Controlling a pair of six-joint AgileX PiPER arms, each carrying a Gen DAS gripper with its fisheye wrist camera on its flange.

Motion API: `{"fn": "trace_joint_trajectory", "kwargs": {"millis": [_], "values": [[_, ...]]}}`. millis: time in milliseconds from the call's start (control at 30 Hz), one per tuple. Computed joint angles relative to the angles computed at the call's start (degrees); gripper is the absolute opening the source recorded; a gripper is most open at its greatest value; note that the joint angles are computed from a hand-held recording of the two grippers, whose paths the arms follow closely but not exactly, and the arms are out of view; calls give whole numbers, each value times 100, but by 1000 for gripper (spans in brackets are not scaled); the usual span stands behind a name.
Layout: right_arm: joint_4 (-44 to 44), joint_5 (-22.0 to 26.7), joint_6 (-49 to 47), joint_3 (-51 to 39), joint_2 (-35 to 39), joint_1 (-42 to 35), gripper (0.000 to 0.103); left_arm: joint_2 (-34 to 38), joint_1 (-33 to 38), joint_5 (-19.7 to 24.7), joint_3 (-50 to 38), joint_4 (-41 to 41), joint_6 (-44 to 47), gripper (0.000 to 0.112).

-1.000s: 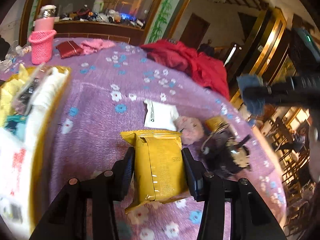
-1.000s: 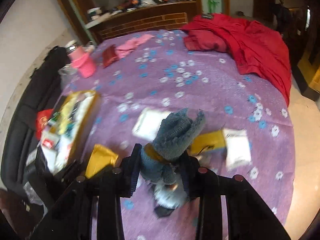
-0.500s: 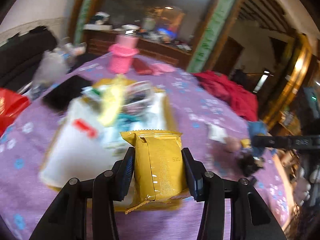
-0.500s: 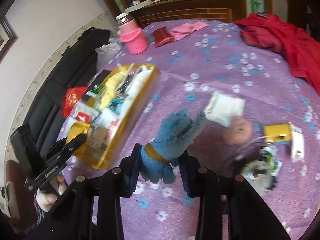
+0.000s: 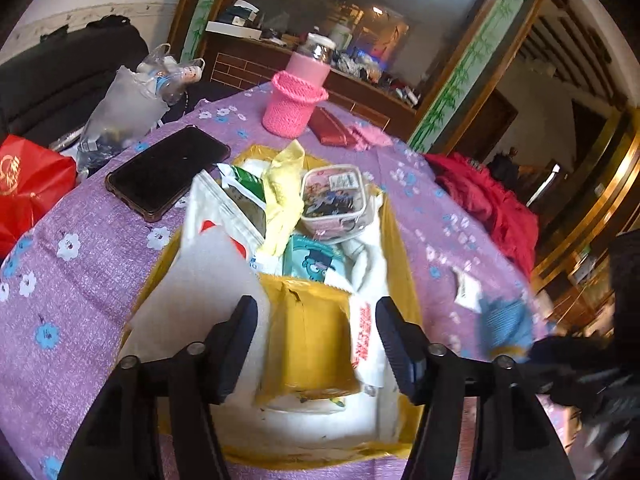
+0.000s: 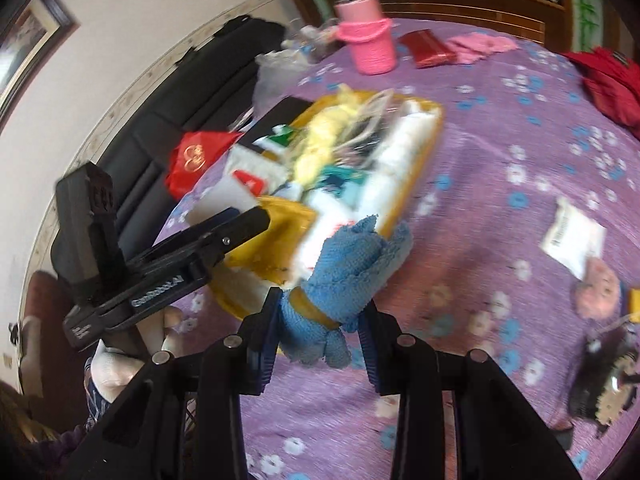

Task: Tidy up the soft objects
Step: 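Place the yellow pouch in the tray with the left tool while the right places the blue toy, then move both tools back to the clutter beside the black motor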

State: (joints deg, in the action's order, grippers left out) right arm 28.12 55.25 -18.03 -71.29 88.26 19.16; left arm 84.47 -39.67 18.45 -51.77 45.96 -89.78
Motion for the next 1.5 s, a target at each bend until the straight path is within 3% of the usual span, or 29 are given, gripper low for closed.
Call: {"fn": "trace_joint_trajectory", "kwargs": {"millis": [100,200,267,433,533,667,833,1133,1400,1500], "values": [[-135,-104,113,-100,196,386,35,-556,-4,-46,457,756,-1001,69],[-351,-230,254,-180,407,746,35,-1052,-161,363,785,1532,-1994,74],[-522,-272,375,-236,576,981,35,-1268,-255,684,896,1667,-2174,77],[-1383,-473,1074,-410,939,1451,39,-1442,-694,1662,915,1921,-2342,81],[-2021,-731,1490,-334,918,1647,48,-1371,-967,2093,822,1968,-2280,82],[-1599,-975,1108,-37,499,1469,63,-1259,-1287,2595,680,1968,-2128,91],[-1398,-1362,848,490,-242,1165,69,-902,-1615,2943,334,1884,-1894,91],[-637,-1483,-242,1570,-1510,-183,69,166,-2457,3957,-887,1534,-867,92],[987,-635,-2452,1955,-2112,-2920,70,1060,-2846,4326,-2007,1231,-6,92],[1505,-222,-3166,1937,-2086,-3999,75,1371,-2928,4417,-2434,1103,324,92]]}}
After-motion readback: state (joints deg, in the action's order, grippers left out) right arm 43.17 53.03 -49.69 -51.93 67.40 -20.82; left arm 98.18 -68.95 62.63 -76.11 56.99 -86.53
